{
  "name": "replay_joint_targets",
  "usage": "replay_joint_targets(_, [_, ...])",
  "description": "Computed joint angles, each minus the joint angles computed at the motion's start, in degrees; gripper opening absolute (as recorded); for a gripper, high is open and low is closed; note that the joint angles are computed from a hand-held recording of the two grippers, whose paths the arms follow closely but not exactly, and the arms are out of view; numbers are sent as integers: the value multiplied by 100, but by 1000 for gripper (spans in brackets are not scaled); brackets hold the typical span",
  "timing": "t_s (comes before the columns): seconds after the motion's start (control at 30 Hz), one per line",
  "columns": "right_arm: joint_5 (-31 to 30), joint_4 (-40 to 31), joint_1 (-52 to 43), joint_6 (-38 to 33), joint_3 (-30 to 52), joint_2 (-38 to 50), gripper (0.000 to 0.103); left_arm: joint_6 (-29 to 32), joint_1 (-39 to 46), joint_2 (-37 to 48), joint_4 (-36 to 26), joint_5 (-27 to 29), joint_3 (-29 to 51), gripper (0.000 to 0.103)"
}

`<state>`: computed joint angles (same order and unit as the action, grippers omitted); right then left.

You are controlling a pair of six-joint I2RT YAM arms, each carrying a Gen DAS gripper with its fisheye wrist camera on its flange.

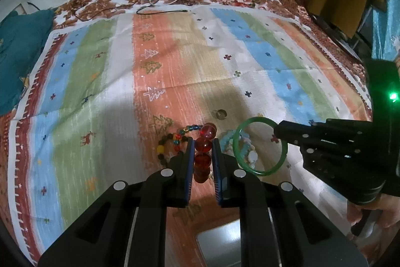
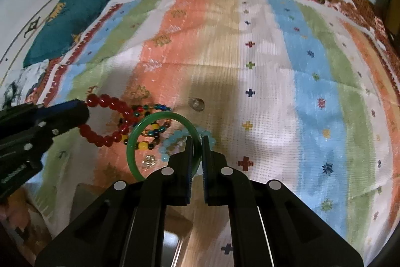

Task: Organize jewelry
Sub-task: 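Lift and carry the red bracelet and green bangle back over the tin box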

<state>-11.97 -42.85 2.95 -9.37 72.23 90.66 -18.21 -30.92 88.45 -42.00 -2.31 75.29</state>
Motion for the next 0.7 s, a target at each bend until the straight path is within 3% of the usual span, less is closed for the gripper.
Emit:
replay_joint_targets(0.47, [-149,-93,85,-199,-707,-1322,7,-246,-476,-1137,4,-163,-493,13])
replay_joint_targets(0.7, [-162,-192,130,-282,-1116,-1869,7,-463,-946,-1670,-62,-601,-854,13])
